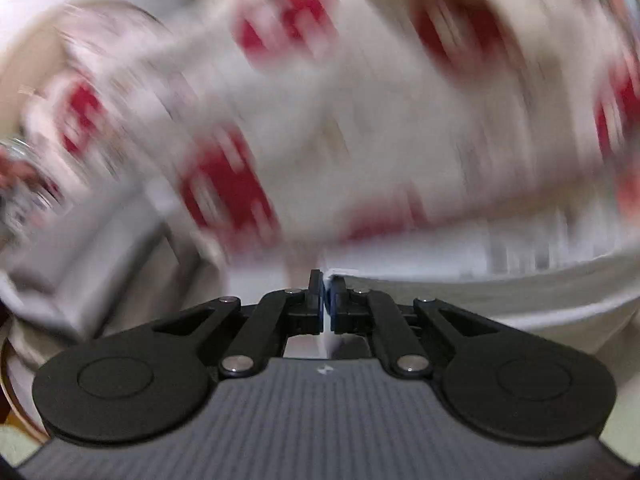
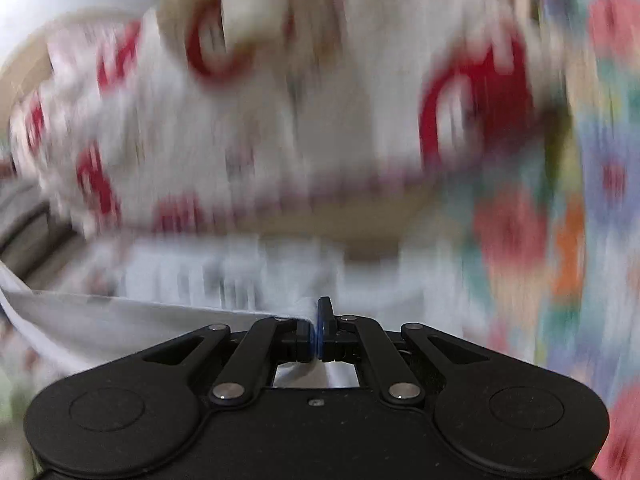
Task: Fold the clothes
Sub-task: 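Grasp the grey T-shirt hem with both grippers and lift it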
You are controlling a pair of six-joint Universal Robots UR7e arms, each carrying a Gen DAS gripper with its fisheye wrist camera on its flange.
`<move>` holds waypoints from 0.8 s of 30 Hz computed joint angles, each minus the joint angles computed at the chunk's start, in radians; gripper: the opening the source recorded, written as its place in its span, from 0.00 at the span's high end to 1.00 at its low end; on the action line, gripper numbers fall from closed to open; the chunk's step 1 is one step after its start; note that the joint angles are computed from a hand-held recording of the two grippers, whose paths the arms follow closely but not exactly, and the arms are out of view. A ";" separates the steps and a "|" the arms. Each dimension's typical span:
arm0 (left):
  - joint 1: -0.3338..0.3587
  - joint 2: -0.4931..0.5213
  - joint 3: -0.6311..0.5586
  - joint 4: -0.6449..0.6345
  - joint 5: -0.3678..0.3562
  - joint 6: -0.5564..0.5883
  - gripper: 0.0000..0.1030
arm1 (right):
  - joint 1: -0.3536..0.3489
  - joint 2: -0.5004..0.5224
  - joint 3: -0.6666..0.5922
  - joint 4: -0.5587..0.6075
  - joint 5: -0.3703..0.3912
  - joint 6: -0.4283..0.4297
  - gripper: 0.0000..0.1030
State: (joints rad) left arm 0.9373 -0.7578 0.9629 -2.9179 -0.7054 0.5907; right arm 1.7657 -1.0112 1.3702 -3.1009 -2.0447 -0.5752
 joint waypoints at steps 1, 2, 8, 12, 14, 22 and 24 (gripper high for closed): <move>-0.017 0.013 -0.064 -0.028 -0.005 0.023 0.97 | 0.027 -0.016 0.003 -0.050 0.047 -0.041 0.99; -0.040 0.004 -0.099 -0.058 -0.031 0.054 0.97 | 0.054 -0.029 -0.002 -0.093 0.095 -0.080 0.99; -0.114 -0.197 0.165 -0.122 -0.028 -0.006 0.97 | 0.127 -0.197 0.206 -0.170 0.163 -0.089 0.99; -0.092 -0.358 0.451 -0.018 -0.015 -0.213 0.97 | 0.081 -0.298 0.385 -0.062 0.072 0.111 0.99; -0.075 -0.396 0.542 0.036 0.021 -0.273 0.97 | 0.047 -0.324 0.441 0.008 0.057 0.209 0.99; 0.060 -0.408 0.631 0.251 0.021 -0.555 0.97 | 0.004 -0.256 0.437 0.164 0.026 0.276 0.99; 0.076 -0.397 0.638 0.238 0.027 -0.556 0.97 | 0.015 -0.234 0.407 0.199 0.014 0.264 0.99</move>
State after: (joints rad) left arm 1.0138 -1.1551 1.6004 -2.6798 -0.6786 0.0342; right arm 1.7808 -1.2453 1.7775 -2.9020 -2.0310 -0.3109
